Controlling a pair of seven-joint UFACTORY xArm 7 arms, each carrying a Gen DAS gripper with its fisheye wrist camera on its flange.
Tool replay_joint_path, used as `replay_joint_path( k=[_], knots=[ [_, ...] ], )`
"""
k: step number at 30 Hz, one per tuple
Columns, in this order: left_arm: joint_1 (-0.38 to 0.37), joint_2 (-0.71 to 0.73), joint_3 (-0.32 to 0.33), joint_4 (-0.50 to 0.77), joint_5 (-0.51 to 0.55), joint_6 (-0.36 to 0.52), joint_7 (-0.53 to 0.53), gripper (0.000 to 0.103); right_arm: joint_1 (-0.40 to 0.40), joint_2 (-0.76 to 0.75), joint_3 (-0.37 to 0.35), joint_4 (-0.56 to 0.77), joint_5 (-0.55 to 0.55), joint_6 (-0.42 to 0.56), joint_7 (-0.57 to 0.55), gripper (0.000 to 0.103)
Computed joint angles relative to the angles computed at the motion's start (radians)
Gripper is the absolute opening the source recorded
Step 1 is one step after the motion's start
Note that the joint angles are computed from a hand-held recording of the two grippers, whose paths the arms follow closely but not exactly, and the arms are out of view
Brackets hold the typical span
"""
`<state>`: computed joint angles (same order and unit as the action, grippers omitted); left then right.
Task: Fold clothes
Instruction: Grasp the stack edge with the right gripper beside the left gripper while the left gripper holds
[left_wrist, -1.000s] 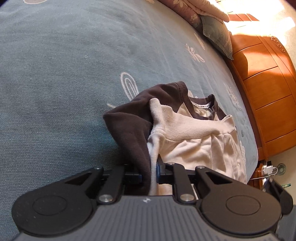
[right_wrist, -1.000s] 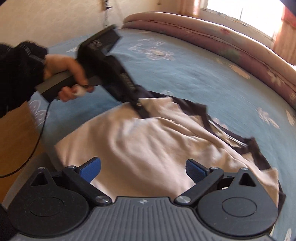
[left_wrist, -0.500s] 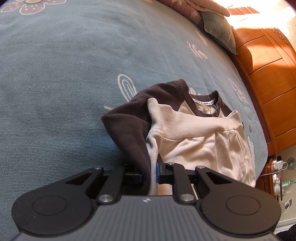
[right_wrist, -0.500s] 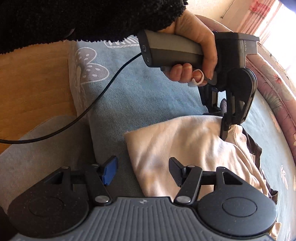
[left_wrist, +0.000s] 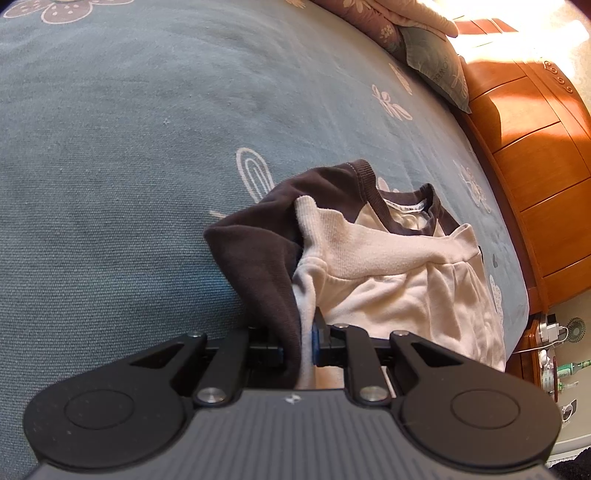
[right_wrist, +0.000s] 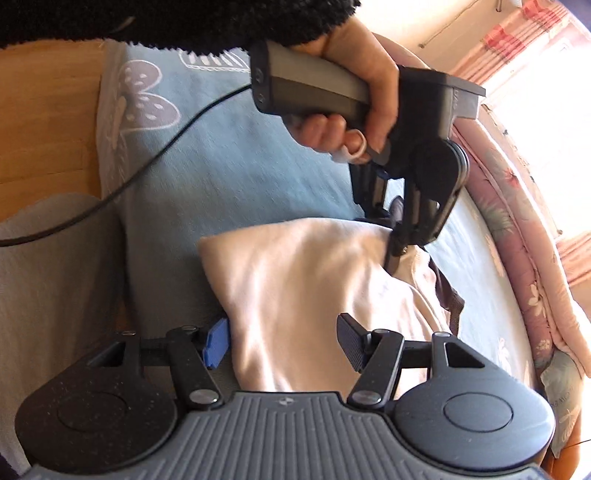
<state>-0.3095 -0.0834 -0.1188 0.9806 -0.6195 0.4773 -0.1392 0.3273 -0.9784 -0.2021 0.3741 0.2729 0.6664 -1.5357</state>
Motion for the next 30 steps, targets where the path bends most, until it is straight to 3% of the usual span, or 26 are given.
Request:
replay_joint_path(
  k=[6, 11, 16, 22, 29, 30],
  knots=[
    [0.0, 0.0, 0.005, -0.001, -0.035, 0.005, 0.015, 0.017, 0.054, -0.06, 0.048, -0.094, 0.007, -0.14, 0.022, 0.066],
    [-0.001, -0.002, 0.007, -0.006, -0.066, -0.002, 0.034, 0.017, 0.008, -0.146, -0.008, -0.138, -0.044, -0.126, 0.011, 0.066],
    [0.002, -0.001, 0.004, -0.004, -0.066, -0.002, 0.02, 0.017, 0.066, -0.125, 0.026, -0.177, -0.046, -0.25, 0.039, 0.065],
    [0.0, -0.003, 0.005, -0.009, -0.068, -0.01, 0.014, 0.017, 0.045, -0.215, 0.023, -0.243, -0.097, -0.279, 0.089, 0.064],
    [0.003, -0.001, 0.002, -0.004, -0.051, -0.004, -0.008, 0.017, 0.148, -0.087, -0.022, -0.287, -0.148, -0.558, 0.078, 0.064],
    [0.002, -0.002, 0.002, -0.006, -0.051, -0.007, -0.011, 0.017, 0.153, -0.104, -0.036, -0.312, -0.166, -0.586, 0.064, 0.058]
  ],
)
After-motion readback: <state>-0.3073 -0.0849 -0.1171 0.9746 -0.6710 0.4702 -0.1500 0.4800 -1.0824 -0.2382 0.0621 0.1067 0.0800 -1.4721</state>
